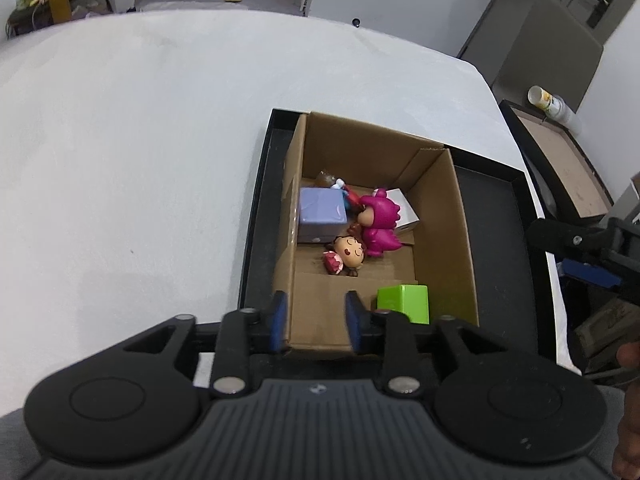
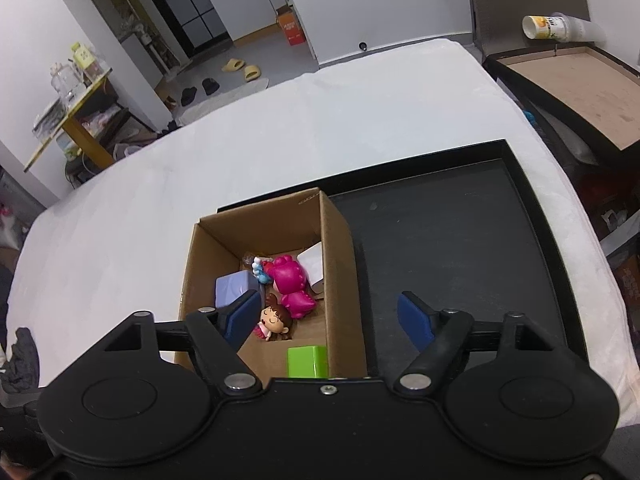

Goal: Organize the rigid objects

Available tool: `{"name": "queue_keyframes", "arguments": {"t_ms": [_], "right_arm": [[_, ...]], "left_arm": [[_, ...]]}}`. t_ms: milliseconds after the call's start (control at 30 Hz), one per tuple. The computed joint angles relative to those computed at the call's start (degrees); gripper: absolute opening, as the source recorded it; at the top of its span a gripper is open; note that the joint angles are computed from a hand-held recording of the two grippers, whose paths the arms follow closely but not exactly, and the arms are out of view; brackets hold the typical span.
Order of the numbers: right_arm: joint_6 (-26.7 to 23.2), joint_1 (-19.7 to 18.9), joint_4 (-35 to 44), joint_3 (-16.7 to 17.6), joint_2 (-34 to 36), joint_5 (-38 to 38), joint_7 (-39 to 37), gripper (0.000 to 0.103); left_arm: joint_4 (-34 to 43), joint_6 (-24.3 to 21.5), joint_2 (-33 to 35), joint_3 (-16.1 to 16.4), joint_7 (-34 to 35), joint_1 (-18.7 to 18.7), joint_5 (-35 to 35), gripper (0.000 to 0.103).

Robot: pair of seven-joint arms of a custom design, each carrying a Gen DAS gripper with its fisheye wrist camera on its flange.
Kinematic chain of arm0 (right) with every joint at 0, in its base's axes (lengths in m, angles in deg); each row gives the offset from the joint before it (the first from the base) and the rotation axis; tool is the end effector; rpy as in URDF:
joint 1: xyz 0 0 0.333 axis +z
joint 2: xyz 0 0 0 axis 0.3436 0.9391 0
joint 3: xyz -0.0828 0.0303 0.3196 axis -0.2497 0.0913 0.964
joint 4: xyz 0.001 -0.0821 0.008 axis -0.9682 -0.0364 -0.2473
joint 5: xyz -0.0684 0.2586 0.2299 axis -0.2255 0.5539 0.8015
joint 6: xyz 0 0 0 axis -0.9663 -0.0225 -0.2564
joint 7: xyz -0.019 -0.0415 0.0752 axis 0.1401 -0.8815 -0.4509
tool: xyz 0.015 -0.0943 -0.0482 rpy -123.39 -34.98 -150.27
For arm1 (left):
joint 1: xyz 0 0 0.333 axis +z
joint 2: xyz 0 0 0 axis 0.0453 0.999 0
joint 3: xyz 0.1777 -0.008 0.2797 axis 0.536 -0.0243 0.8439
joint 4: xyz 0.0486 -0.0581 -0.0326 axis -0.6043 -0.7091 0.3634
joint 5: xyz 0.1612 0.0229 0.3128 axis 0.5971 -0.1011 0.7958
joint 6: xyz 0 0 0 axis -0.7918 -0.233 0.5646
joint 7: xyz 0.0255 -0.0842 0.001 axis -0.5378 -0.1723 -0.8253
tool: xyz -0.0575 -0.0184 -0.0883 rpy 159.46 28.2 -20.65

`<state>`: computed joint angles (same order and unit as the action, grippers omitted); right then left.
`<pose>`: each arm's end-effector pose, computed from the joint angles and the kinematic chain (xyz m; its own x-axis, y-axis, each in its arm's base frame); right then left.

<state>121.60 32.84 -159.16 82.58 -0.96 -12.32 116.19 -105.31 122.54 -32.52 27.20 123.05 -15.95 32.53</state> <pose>0.4097 0.2261 0.5667 -0.2769 -0.9047 -0.3238 -0.7548 0.4133 -0.5093 0.4632 -0.3121 0.5607 -0.2016 -0.9622 0.1829 -0.9013 0.1092 -0.4191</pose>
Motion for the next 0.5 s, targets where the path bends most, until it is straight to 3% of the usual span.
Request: {"name": "queue_keyframes", "arguments": {"t_ms": [233, 300, 500], "right_arm": [[0.4, -0.8, -2.0, 0.1, -3.6, 0.4, -0.5, 0.091], [0.1, -1.7, -2.2, 0.8, -4.6, -0.1, -0.2, 0.097], [-0.9, -3.0, -2.9, 2.1, -7.7, -0.2, -0.3, 0.103]], "left_arm": [[1.1, -0.5, -1.8, -0.2, 1.0, -0.5, -0.2, 0.062], [1.1, -0.5, -2.5, -0.1, 1.5, -0.6, -0.6, 0.065], [1.3, -1.1, -4.6, 0.0, 2.4, -1.0, -0.4, 0.069]]}}
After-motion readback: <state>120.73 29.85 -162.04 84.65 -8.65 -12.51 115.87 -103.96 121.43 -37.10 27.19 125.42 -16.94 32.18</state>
